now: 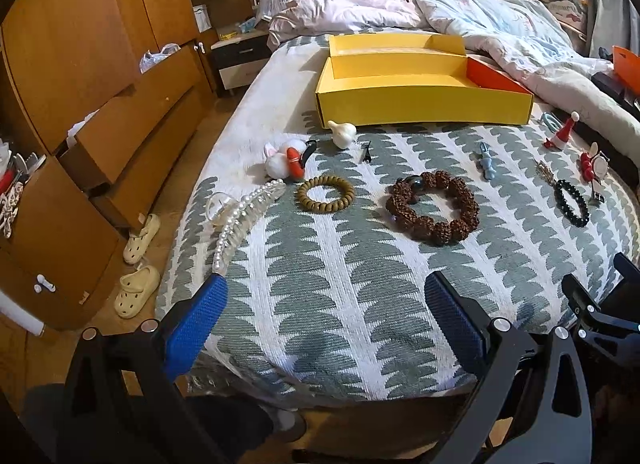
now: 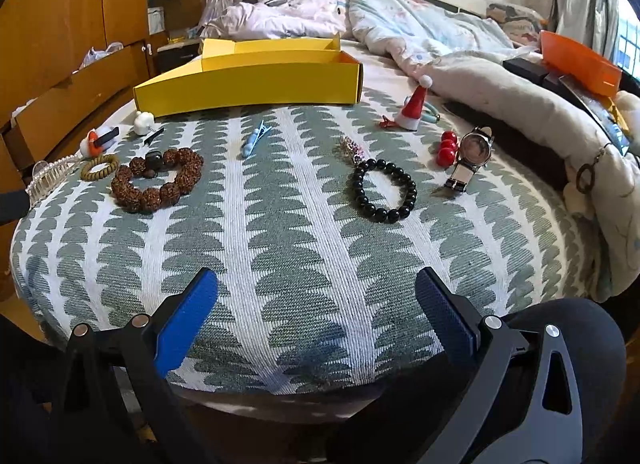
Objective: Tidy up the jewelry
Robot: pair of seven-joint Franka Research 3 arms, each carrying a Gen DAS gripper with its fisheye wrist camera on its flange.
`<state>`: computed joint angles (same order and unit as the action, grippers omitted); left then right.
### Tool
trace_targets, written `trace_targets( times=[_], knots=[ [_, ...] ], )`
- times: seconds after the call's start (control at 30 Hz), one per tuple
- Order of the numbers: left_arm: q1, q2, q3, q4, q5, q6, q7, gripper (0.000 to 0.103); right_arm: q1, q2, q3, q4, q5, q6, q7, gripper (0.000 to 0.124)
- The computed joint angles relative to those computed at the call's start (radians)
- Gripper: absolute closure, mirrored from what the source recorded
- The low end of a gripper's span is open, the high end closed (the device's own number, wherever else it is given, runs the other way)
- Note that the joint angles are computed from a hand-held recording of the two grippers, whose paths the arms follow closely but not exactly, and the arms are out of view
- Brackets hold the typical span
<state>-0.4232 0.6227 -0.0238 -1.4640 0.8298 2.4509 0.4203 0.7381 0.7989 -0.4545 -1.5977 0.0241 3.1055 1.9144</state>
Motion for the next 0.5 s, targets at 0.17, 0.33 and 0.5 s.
trace_targets(
  times=[0.17,0.33,0.5],
  knots=[
    [-0.026,-0.002,0.021,0.002,0.051,-0.025,-0.045,0.006,0.004,0.006,-0.007,0.001,0.015,0.011,0.012,0.025],
    [-0.002,0.006,-0.005,0.013,0.015,-0.027,-0.013,0.006,-0.006,-0.001,0.003,-0.002,0.028,0.010,0.016,0.025],
    [0.017,0.006,-0.016,0.007,-0.039,-0.007,0.007,0.006,-0.008,-0.003,0.005,-0.005,0.035,0.014,0.017,0.025]
  ],
)
